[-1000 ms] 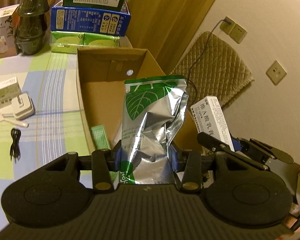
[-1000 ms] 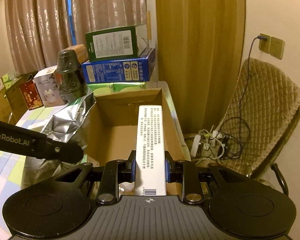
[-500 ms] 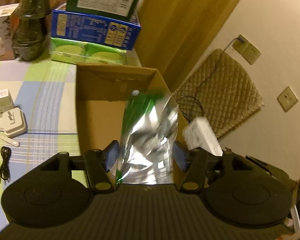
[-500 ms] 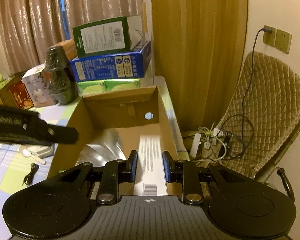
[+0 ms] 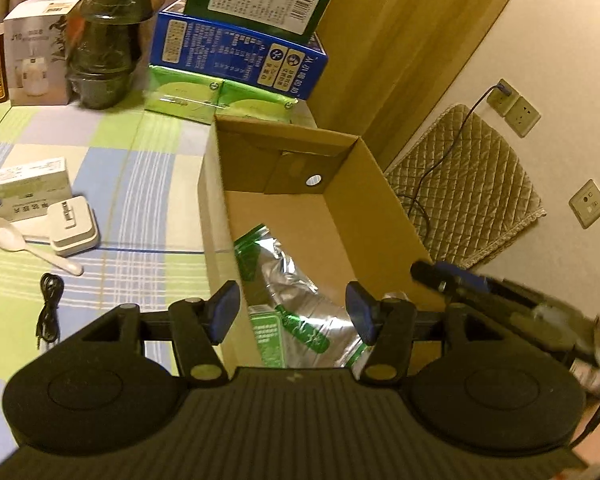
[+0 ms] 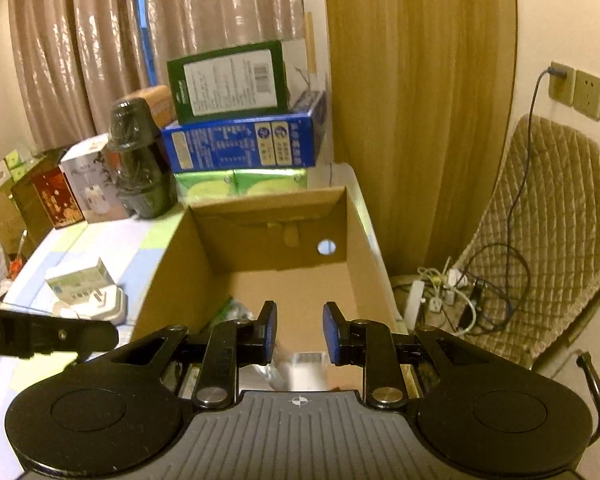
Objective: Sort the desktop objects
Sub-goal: 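Open both grippers to drop the foil bag and white box inside, then move both grippers back toward the white spoon and black cable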
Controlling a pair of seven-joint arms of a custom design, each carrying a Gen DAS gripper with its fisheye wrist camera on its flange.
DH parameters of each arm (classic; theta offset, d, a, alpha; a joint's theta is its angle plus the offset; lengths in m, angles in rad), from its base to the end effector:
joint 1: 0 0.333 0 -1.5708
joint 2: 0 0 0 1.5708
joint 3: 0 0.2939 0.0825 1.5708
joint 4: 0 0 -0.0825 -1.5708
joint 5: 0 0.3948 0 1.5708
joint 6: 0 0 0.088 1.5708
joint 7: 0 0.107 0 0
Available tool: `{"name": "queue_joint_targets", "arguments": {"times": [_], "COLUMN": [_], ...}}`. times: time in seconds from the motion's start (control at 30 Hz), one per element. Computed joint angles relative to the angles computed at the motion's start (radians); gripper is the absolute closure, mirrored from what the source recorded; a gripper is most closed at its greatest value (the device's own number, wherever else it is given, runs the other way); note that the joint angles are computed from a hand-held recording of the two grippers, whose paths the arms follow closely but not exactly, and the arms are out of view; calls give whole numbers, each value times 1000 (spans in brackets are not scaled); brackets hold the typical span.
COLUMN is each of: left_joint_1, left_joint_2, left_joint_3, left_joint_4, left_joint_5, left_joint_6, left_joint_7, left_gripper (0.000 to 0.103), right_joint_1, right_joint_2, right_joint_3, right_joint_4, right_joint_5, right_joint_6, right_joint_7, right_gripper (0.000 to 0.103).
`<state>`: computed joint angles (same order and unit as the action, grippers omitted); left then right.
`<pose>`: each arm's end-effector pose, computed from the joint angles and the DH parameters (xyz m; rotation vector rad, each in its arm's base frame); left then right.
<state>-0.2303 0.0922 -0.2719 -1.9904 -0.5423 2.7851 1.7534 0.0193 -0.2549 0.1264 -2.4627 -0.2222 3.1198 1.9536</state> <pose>0.5623 -0.2776 0.4677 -1.7561 2.2189 -1.1515 0.5013 0.0950 0.4704 -1.6444 1.6540 -0.7111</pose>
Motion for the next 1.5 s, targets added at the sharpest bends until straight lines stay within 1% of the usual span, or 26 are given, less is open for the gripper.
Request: {"name": "queue_joint_targets", "arguments": {"times": [0.07, 0.1, 0.13, 0.2, 0.3, 0.4, 0.47, 0.53, 0.57, 0.67, 0.7, 0.73, 0.77, 0.8, 0.83, 0.87, 0.93, 1.0, 1.03, 1.13, 1.17, 1.23, 1.27, 1.37, 1.5], "left_joint_1": [4, 5, 5, 3, -4, -11, -15, -19, -22, -31, -32, -34, -34, -32, -25, -18, -8, 2, 15, 50, 56, 70, 75, 88, 101], "left_joint_2": [-17, -25, -34, -53, -89, -131, -164, -196, -215, -267, -284, -301, -317, -329, -345, -362, -391, -415, -429, -459, -468, -482, -485, -491, -474], "left_joint_3": [1, 2, 3, 9, 21, 39, 53, 66, 74, 97, 104, 113, 120, 126, 127, 129, 136, 146, 146, 154, 163, 181, 193, 221, 248], "left_joint_4": [-18, -26, -35, -56, -100, -153, -193, -233, -256, -323, -346, -369, -390, -407, -432, -456, -498, -532, -553, -597, -610, -633, -642, -661, -664], "left_joint_5": [-21, -30, -43, -63, -60, -66, -61, -48, -42, -27, -16, -5, 8, 24, 49, 74, 117, 160, 187, 258, 274, 300, 309, 327, 347], "left_joint_6": [5, 7, 8, 13, 22, 28, 33, 40, 46, 68, 76, 82, 86, 92, 101, 114, 135, 150, 161, 182, 185, 192, 194, 206, 228], "left_joint_7": [14, 21, 30, 44, 52, 60, 65, 62, 63, 70, 68, 68, 66, 58, 41, 26, -2, -28, -44, -87, -95, -109, -111, -113, -92], "left_gripper": [50, 50, 49, 42, 42, 38, 37, 35, 34, 24, 21, 20, 19, 17, 14, 12, 7, 5, 3, 3, 3, 3, 3, 3, 3], "right_joint_1": [-8, -1, 11, 31, 70, 98, 113, 135, 140, 161, 172, 181, 189, 188, 180, 167, 155, 161, 150, 109, 103, 109, 102, 64, 38], "right_joint_2": [-19, -30, -41, -70, -122, -171, -199, -223, -235, -263, -270, -273, -278, -278, -279, -281, -280, -273, -271, -268, -262, -246, -236, -200, -118], "right_joint_3": [10, 6, -2, -13, -28, -26, -15, -7, 3, 27, 34, 38, 46, 60, 81, 106, 140, 152, 173, 238, 254, 267, 285, 349, 401], "right_joint_4": [-13, -24, -36, -63, -112, -157, -182, -204, -216, -242, -249, -253, -259, -262, -266, -270, -272, -270, -272, -277, -274, -268, -262, -233, -178], "right_joint_5": [-5, 1, 12, 35, 77, 115, 133, 150, 156, 170, 172, 172, 173, 171, 164, 155, 138, 131, 126, 114, 113, 110, 109, 106, 107], "right_joint_6": [6, 9, 12, 12, 10, 4, -7, -13, -13, -17, -21, -22, -22, -16, -6, 4, 17, 28, 42, 93, 105, 130, 142, 158, 164], "right_joint_7": [8, 5, -1, -9, -23, -24, -18, -13, -4, 20, 25, 28, 34, 44, 56, 69, 85, 97, 111, 147, 153, 151, 150, 135, 111], "right_gripper": [80, 80, 80, 80, 80, 79, 76, 69, 63, 53, 47, 37, 31, 17, 6, 3, 2, 2, 2, 2, 2, 2, 2, 2, 2]}}
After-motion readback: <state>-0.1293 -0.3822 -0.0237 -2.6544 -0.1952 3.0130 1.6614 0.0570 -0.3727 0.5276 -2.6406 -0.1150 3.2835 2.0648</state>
